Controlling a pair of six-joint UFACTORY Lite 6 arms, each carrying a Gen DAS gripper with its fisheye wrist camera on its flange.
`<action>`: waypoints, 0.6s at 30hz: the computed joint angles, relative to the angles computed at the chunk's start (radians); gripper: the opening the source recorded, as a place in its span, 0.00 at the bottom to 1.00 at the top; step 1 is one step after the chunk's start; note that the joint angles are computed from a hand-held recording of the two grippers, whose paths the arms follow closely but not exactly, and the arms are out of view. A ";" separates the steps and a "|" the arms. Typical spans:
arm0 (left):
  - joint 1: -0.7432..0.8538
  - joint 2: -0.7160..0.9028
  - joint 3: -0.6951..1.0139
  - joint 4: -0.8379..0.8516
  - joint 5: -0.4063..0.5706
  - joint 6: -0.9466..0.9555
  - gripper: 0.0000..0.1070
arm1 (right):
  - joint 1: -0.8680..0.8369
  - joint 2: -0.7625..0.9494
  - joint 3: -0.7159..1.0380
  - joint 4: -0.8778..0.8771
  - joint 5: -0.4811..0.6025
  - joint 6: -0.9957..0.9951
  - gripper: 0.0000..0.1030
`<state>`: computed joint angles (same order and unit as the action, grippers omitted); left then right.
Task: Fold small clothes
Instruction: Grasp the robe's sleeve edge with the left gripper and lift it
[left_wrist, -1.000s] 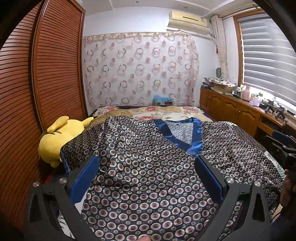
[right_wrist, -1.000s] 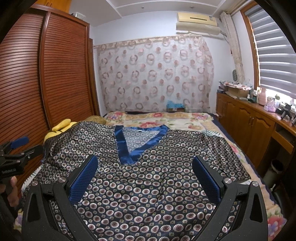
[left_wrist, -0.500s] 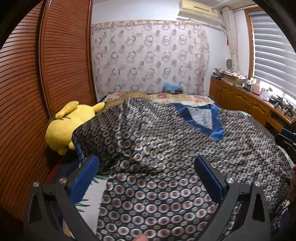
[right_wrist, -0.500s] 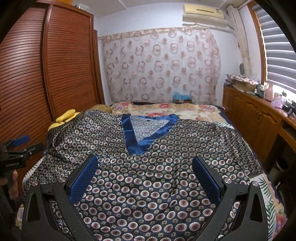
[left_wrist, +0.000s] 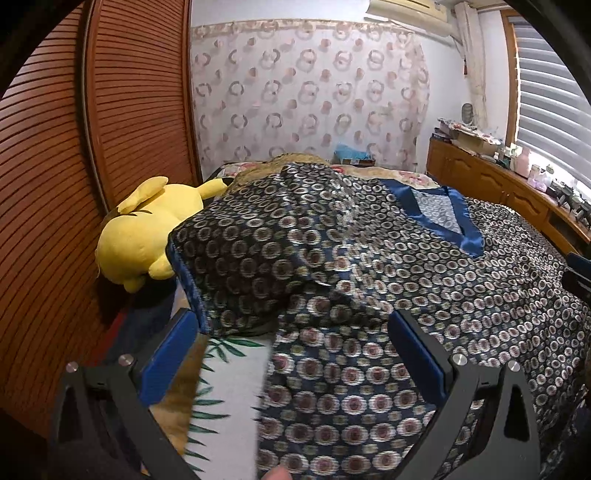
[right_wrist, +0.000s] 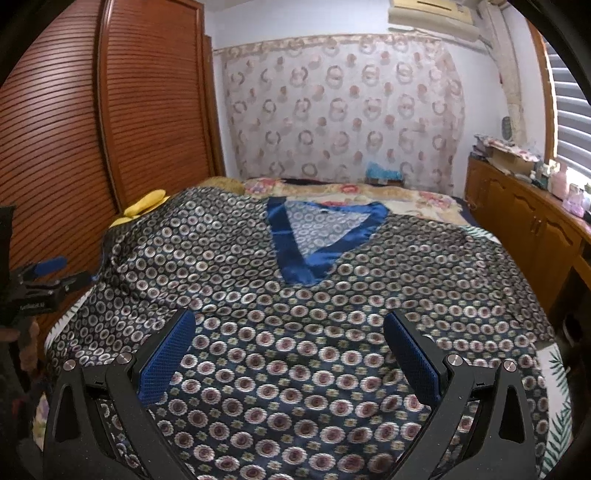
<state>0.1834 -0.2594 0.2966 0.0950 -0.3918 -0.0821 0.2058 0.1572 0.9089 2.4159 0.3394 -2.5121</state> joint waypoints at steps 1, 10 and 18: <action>0.022 0.009 0.010 0.056 0.004 -0.040 0.96 | 0.011 0.009 0.011 -0.001 -0.008 0.000 1.00; 0.290 0.244 0.189 0.615 -0.032 -0.374 0.96 | 0.087 0.071 0.084 -0.039 -0.039 0.013 1.00; 0.412 0.428 0.352 0.961 -0.086 -0.644 0.91 | 0.127 0.113 0.138 -0.123 -0.061 0.089 1.00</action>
